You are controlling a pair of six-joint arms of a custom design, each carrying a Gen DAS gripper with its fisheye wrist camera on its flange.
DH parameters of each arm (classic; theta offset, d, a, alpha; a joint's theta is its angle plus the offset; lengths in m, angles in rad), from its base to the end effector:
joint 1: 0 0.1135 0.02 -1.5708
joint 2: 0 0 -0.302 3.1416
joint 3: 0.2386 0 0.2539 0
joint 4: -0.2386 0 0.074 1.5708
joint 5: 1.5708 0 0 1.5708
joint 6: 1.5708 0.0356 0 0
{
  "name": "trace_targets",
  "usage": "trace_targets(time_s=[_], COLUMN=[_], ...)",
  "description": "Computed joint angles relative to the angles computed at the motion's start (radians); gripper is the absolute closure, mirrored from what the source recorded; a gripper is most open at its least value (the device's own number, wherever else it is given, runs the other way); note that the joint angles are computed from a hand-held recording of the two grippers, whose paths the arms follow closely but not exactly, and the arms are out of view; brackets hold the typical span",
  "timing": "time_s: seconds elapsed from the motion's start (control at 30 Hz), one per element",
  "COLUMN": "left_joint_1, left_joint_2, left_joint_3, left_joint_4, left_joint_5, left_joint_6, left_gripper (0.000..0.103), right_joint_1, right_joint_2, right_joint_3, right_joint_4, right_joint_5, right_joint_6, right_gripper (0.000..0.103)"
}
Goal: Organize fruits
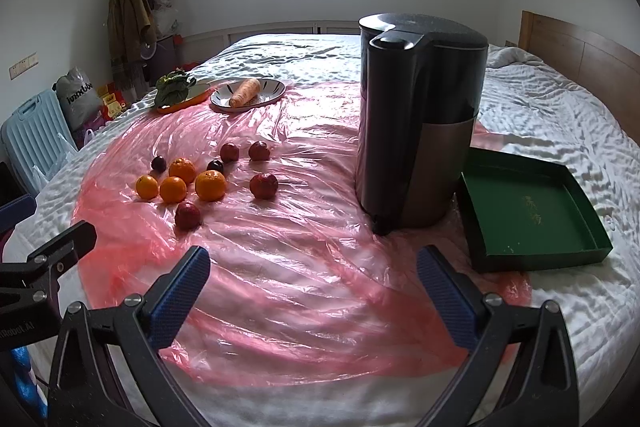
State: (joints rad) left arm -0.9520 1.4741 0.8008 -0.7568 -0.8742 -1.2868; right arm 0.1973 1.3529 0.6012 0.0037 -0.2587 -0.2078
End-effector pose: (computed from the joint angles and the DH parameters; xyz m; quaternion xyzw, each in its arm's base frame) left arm 0.1584 -0.1754 0.2113 -0.1799 0.8862 0.1269 0.4078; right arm 0.2487 0.0590 0.2100 -0.2334 0.8799 0.1161 0.3972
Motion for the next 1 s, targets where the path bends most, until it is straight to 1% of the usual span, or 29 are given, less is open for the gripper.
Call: trace_targets(time_s=[0.2,0.37,0.7,1.0], left_joint_1=[0.006,0.006,0.006,0.016], left_joint_2=[0.000,0.007,0.003,-0.002], left_joint_3=[-0.006,-0.006,-0.012,-0.020], left_joint_4=[0.021,0.037,0.045,0.066], left_joint_5=[0.011,0.022,0.034,0.065], left_joint_6=[0.017,0.024,0.023,0.051], left_gripper=[0.001,0.001,0.001,0.001], right_joint_1=[0.002,-0.007,0.004,0.001], right_joint_2=[0.007,0.000,-0.006,-0.015], right_joint_3=[-0.002,-0.012,-0.010,-0.009], right_joint_4=[0.008,0.011,0.004,-0.001], right_joint_5=[-0.002,-0.024,-0.015,-0.010], right_joint_6=[-0.002,0.009,0.007,0.011], right_gripper=[0.000,0.000,0.000,0.000])
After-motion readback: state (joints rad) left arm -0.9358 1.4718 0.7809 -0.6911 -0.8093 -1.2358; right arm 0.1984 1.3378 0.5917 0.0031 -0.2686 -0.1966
